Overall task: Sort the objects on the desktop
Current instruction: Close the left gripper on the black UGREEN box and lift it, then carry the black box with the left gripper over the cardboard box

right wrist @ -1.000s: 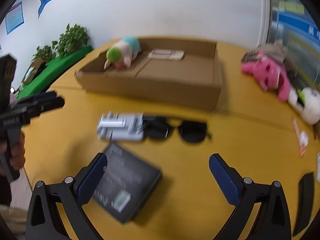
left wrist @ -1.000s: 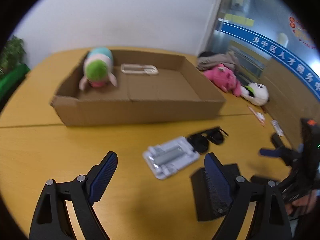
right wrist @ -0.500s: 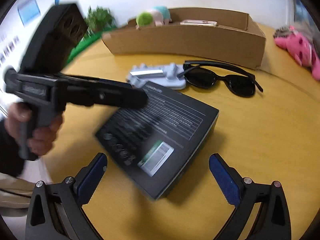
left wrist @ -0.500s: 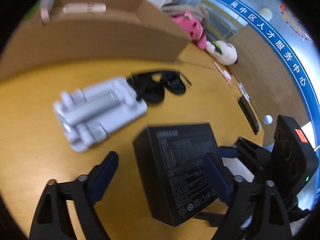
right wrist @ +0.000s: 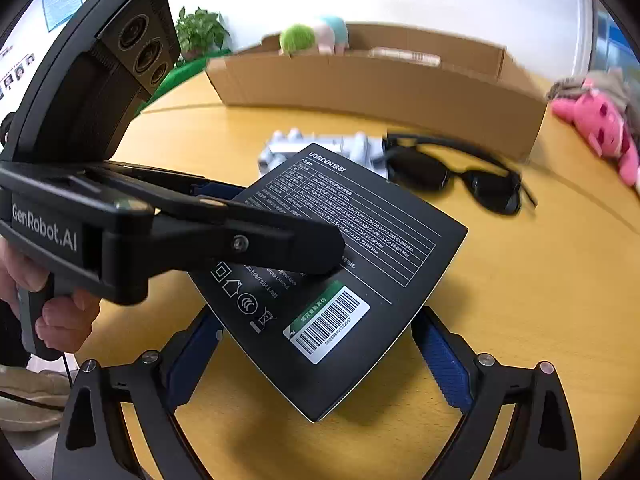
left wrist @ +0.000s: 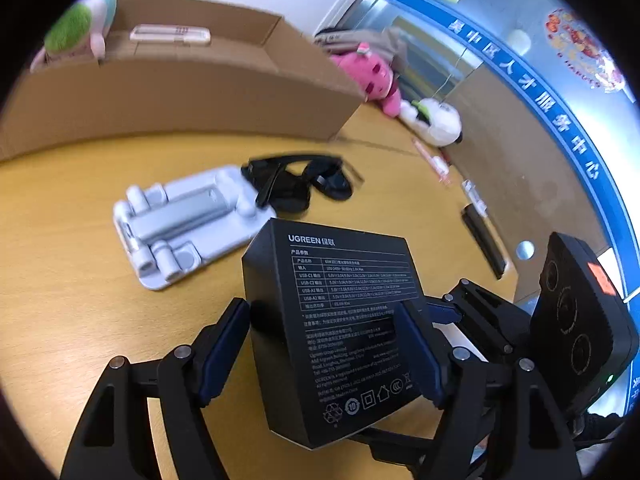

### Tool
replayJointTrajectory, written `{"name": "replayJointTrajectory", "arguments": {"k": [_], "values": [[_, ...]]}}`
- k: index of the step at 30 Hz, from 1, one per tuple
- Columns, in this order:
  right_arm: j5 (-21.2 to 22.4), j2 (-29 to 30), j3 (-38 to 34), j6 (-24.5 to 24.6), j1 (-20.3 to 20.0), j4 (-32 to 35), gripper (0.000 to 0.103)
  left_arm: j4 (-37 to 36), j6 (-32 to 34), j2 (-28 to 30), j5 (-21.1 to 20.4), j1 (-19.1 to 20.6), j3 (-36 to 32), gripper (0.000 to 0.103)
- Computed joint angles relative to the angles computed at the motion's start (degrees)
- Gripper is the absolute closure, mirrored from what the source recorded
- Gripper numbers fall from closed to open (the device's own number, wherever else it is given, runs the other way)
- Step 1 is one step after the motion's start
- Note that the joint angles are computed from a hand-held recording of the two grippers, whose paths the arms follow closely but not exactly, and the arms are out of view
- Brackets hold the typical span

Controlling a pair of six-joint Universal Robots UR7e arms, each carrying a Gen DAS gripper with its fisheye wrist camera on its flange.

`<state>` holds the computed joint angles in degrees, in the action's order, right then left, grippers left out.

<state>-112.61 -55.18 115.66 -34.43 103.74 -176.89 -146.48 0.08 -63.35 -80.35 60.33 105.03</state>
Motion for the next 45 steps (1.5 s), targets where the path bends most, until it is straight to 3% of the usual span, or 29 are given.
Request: {"name": "replayJointTrajectory", "arguments": {"k": [4,9,18,36,45], "values": [[-0.2,-0.1,-0.2,-1.0,2.4,-2.3,0.005,-2.3,0.1,-2.8,1.2,-1.1,1.1,0.030],[0.0,1.8,-5.0,-1.9,5.0,-2.0,0.005,-4.6,1.3,-5.0,3.2,-2.5,0.6,0.040],[2.9,3.6,-11.4,-6.6,7.8,-3.1,0.007,-8.4,5.4,-5.6,7.4,-4.7,-3.0,0.041],[6.5,8.7,-25.0,-10.9,9.5,-1.6,0.007,-9.4,12.0,-1.0,8.7,-5.4,-14.7,0.041],[7.8,12.2,-33.4,-9.4,8.6,3.4,0.007,-7.1,13.9,4.5,8.5,-3.9,-23.2,0.041]]}}
